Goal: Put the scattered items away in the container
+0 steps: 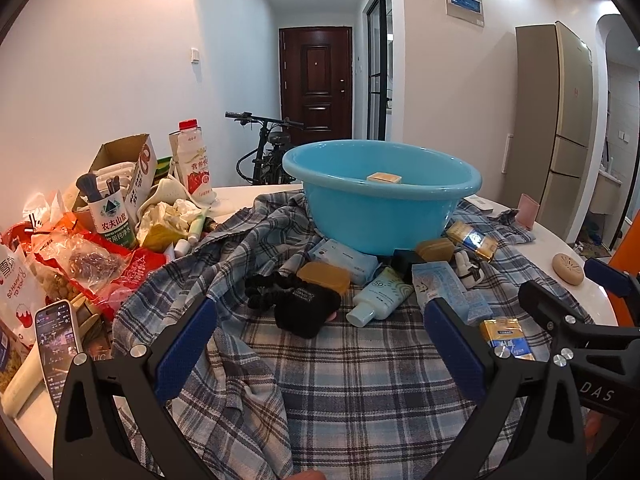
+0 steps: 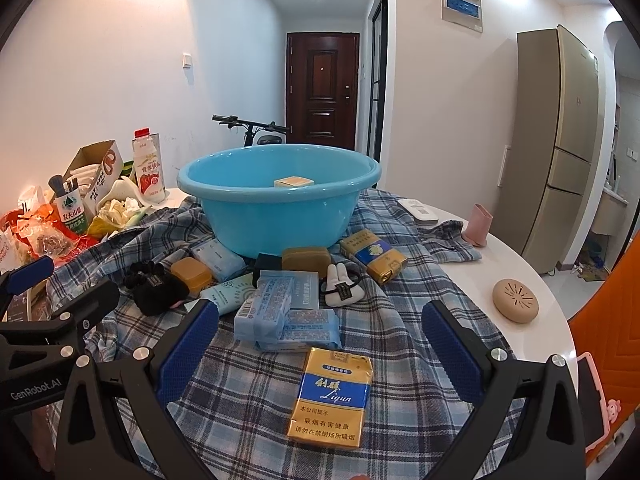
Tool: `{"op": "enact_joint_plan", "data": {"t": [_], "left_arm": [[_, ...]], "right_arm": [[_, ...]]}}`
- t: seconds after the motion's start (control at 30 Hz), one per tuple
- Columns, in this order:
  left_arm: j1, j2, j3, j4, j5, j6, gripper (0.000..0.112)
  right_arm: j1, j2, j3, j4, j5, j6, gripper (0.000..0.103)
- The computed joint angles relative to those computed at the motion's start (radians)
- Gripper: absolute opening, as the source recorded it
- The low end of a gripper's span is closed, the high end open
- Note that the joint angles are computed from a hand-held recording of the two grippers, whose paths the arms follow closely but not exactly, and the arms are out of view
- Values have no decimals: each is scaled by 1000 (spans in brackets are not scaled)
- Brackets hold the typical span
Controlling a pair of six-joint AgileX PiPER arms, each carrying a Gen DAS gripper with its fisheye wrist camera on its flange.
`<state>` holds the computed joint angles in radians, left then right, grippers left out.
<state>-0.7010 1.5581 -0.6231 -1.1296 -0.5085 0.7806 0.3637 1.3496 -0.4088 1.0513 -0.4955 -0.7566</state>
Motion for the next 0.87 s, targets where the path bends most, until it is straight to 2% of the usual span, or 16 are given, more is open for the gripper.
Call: {"op": "enact_joint_plan", "data": {"t": [0.87], "left_arm": [[9,-3,13,16,-9,-12,103]], "right_arm": [[21,21,-1,10,-22,8,103]]}}
